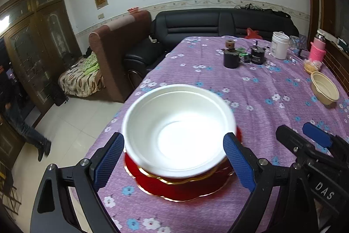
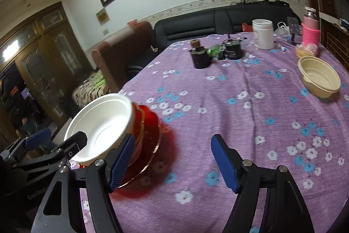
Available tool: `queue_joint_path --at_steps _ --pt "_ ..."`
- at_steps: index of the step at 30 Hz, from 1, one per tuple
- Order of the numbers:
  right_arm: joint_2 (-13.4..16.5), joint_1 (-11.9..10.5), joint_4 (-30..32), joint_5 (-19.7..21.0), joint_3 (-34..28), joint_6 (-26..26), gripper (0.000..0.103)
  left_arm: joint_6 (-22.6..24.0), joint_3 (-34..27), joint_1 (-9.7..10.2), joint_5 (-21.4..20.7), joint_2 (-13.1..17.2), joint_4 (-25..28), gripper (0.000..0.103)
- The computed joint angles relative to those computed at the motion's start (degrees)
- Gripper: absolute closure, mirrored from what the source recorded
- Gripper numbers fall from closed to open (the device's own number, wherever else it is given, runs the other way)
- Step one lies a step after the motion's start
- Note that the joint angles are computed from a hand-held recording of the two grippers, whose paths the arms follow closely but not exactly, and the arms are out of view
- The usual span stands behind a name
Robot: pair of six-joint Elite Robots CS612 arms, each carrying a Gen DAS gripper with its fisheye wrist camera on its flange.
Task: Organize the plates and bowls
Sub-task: 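Move the right gripper to the second beige bowl and grasp its rim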
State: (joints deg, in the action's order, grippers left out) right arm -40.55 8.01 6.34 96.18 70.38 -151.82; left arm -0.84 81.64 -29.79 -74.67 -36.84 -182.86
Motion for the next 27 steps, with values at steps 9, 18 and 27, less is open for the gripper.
queue_joint_path --at_steps 9,18,27 --pt "-3.3 -2.9 -2.1 1.7 5.0 1.1 0.026 2.0 -2.1 -1.32 -5.2 0.1 3.0 0.011" --pt "-7.3 -8.6 -4.2 10.2 9.9 2.1 0.024 4.1 -8.9 -2.51 -17.1 1.7 11.9 0.011" --pt "-7.0 -16.4 -4.8 10.9 12.4 15.0 0.024 4.6 -25.7 -5.26 -24.7 9.4 25.9 0.011"
